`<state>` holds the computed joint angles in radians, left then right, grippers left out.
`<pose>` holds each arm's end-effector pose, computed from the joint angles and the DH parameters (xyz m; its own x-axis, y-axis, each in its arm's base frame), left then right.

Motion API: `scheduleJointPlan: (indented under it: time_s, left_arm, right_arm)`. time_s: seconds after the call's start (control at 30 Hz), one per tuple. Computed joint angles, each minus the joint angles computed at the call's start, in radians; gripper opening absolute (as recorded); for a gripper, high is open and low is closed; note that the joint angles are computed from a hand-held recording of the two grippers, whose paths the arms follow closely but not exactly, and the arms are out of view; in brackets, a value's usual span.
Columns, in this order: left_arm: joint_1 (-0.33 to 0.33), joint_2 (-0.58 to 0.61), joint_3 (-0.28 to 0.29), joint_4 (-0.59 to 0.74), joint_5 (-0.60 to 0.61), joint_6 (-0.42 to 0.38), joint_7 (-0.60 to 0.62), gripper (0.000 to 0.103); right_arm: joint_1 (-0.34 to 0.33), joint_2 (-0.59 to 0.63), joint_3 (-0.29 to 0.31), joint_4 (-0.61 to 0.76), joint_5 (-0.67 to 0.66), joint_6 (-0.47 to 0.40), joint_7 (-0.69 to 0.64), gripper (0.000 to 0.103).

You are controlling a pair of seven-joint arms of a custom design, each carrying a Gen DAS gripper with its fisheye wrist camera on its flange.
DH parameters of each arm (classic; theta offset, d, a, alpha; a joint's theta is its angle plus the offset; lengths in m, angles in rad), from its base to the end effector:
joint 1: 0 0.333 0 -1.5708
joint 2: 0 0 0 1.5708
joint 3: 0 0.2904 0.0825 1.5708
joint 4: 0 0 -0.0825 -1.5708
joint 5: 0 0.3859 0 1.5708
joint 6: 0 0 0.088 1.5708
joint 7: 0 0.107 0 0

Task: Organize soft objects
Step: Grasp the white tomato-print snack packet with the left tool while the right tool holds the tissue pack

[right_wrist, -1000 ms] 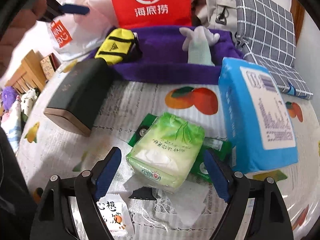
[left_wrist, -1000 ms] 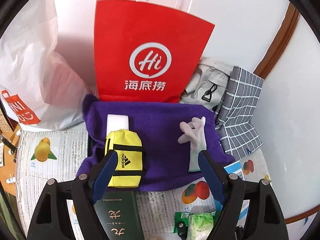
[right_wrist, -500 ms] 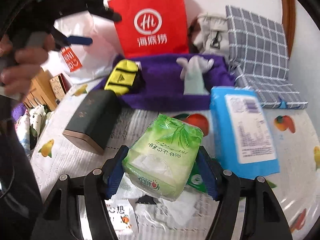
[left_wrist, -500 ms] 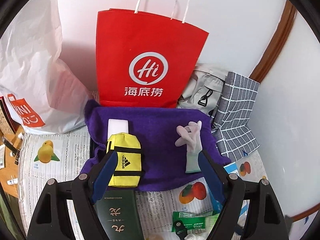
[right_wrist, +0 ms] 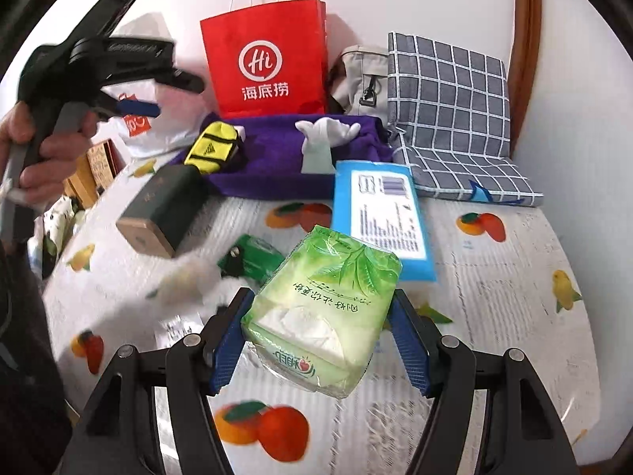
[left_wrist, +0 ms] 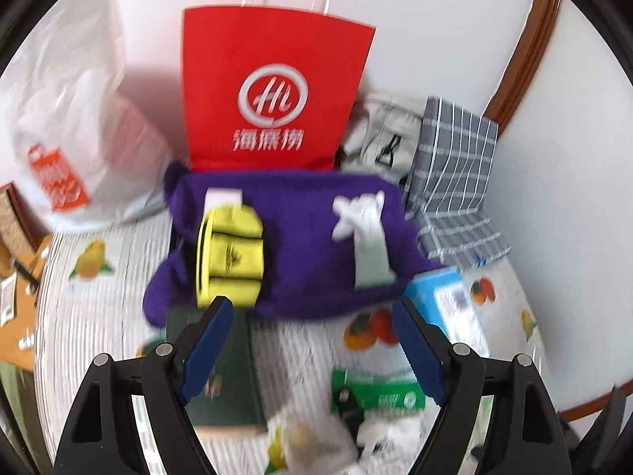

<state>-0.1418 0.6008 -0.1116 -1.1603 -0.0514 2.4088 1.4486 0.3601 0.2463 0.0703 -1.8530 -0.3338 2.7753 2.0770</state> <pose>0.7427 -0.1663 0.5036 -0.1229 -0.9749 0.1857 -0.8126 -0.0086 -0.5828 0.5952 0.2855 0.4413 0.2033 -0.9778 -0.0512 -0.7562 -0.1236 -0.6425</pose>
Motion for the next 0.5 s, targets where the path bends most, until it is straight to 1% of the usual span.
scheduleJointPlan:
  time_s: [0.03, 0.07, 0.1, 0.17, 0.3, 0.4, 0.5]
  left_arm:
    - [-0.001, -0.047, 0.003, -0.082, 0.004, 0.015, -0.005, 0.081]
    - [0.000, -0.074, 0.005, -0.130, 0.007, 0.022, -0.008, 0.081]
    - [0.001, -0.116, 0.005, -0.204, 0.007, 0.039, -0.014, 0.081]
    - [0.003, -0.187, 0.004, -0.333, 0.003, 0.067, -0.032, 0.081]
    - [0.006, -0.282, -0.013, -0.498, -0.014, 0.082, -0.042, 0.081]
    - [-0.004, -0.341, -0.021, -0.594, -0.006, 0.089, -0.051, 0.081]
    - [-0.025, -0.379, -0.019, -0.663, 0.040, 0.098, -0.107, 0.081]
  right_arm:
    - [-0.006, -0.010, 0.005, -0.019, 0.012, 0.010, -0.010, 0.068]
    - [-0.011, -0.020, 0.008, -0.037, 0.024, 0.021, -0.018, 0.068]
    - [-0.014, -0.028, 0.008, -0.054, 0.028, 0.031, -0.018, 0.068]
    - [-0.010, -0.052, -0.004, -0.098, 0.008, 0.062, 0.014, 0.068]
    - [-0.018, -0.092, -0.006, -0.167, 0.002, 0.099, 0.035, 0.068]
    - [-0.014, -0.133, -0.030, -0.229, -0.072, 0.153, 0.134, 0.068]
    - [-0.029, -0.171, -0.030, -0.276, -0.101, 0.181, 0.185, 0.068]
